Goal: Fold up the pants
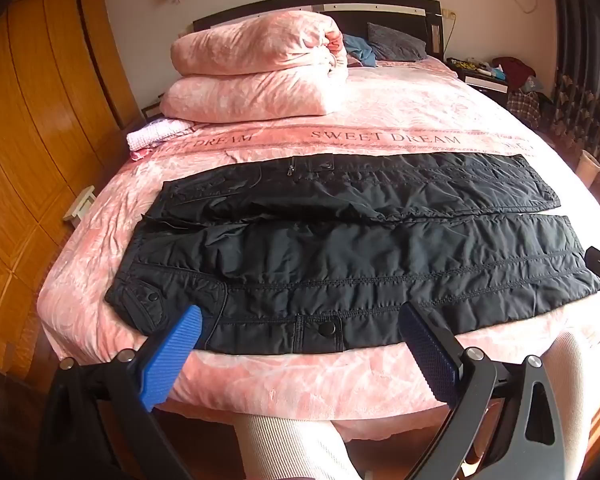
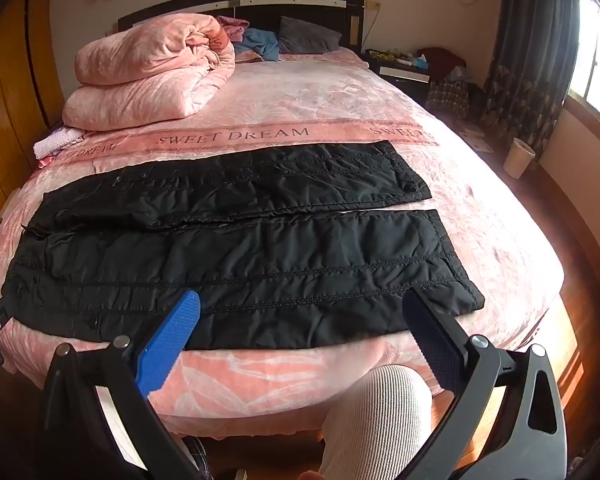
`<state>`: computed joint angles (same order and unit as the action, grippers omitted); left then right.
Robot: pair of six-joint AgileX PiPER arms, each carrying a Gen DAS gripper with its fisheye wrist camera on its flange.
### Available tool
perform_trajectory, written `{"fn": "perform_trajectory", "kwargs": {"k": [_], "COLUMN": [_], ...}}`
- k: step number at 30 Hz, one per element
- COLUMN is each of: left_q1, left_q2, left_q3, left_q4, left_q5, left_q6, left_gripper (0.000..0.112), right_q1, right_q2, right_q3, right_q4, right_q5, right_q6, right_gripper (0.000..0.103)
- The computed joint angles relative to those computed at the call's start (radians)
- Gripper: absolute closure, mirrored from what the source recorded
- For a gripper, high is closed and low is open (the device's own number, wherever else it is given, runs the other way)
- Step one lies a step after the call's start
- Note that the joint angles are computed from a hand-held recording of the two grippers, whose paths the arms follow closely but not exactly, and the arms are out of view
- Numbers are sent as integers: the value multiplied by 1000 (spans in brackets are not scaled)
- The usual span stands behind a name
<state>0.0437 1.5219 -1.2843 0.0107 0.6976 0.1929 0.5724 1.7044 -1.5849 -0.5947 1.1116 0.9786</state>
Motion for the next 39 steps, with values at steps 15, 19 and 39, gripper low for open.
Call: {"fn": "perform_trajectory", "kwargs": {"k": [15,19,39], "left_q1": [0,-1,-1], "left_q2": [1,1,2], "left_q3": [-2,-1,-2], "left_q4": [1,2,4], "left_q5": [1,0,1], "left_q6": [1,1,-1], "left_gripper": [13,13,13], "right_q1": [6,-1,-15], "right_q2": [-17,-10,-5], "right_q3": [19,13,23], "right_q4": [-6,-1,9], "right_q5": [-5,-10,-27], "right_q6": [11,11,4], "right_gripper": [2,2,2]}}
